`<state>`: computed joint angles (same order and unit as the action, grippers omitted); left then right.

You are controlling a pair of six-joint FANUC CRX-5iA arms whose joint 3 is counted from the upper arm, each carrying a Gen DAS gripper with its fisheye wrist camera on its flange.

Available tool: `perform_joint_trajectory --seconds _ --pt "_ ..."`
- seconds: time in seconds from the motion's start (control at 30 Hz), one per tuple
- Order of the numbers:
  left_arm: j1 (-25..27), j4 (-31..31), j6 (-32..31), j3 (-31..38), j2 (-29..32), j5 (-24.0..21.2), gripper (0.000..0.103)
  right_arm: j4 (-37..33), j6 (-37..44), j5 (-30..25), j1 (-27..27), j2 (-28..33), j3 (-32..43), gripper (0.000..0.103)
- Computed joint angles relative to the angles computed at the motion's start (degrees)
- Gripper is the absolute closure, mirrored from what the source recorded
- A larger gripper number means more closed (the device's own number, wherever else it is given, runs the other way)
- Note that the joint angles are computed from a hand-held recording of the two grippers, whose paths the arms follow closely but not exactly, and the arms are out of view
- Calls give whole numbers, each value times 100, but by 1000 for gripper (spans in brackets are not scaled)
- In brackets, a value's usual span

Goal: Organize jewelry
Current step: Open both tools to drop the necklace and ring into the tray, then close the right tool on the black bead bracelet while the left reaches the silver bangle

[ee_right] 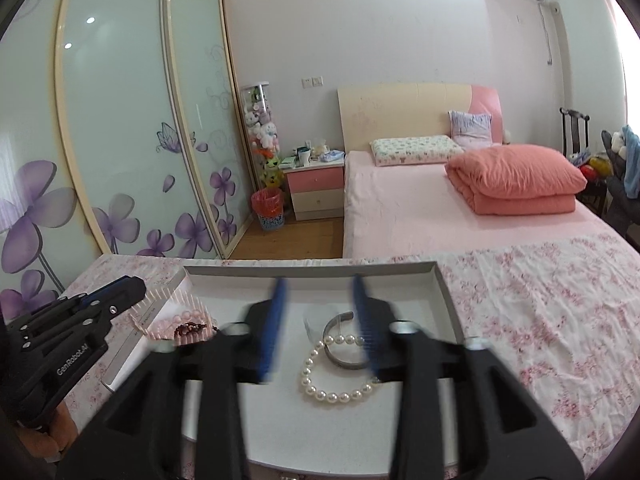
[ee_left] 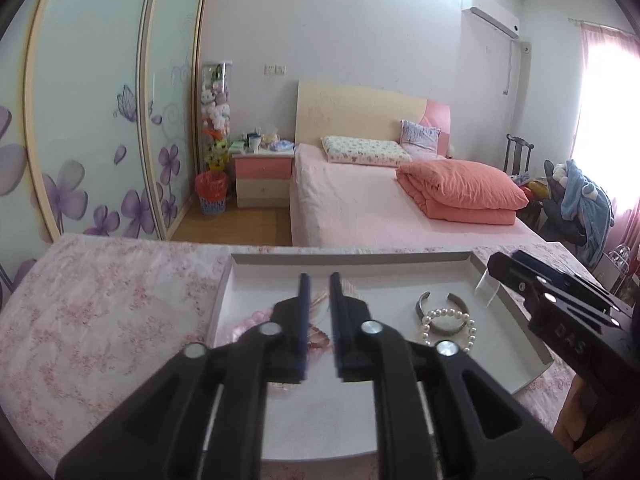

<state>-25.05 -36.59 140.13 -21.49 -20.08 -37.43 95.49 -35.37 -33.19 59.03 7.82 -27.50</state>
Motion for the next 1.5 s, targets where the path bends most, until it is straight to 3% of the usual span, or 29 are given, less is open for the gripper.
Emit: perform_joint_trajectory --seconds 0.47,0.63,0.87,1.03,1.4,1.5 --pt "123 280 -106 -255 -375 -127 82 -85 29 -49 94 -361 -351 56" --pt "330 1110 -960 -661 -733 -9 80 -441 292 -105 342 -645 -637 56" --pt "784 3177 -3030 -1594 -1260 177 76 -2334 1670 208 883 -889 -859 72" --pt "788 4098 -3845 -2035 -1344 64 75 -3242 2404 81 1263 -794 -783 76" --pt "293 4223 -3907 -2091 -1138 -72 62 -4493 3446 -455 1608 -526 -328 79" --pt "216 4189 -3883 -2022 -1019 -92 61 -4530 3483 -619 1671 -518 -313 84"
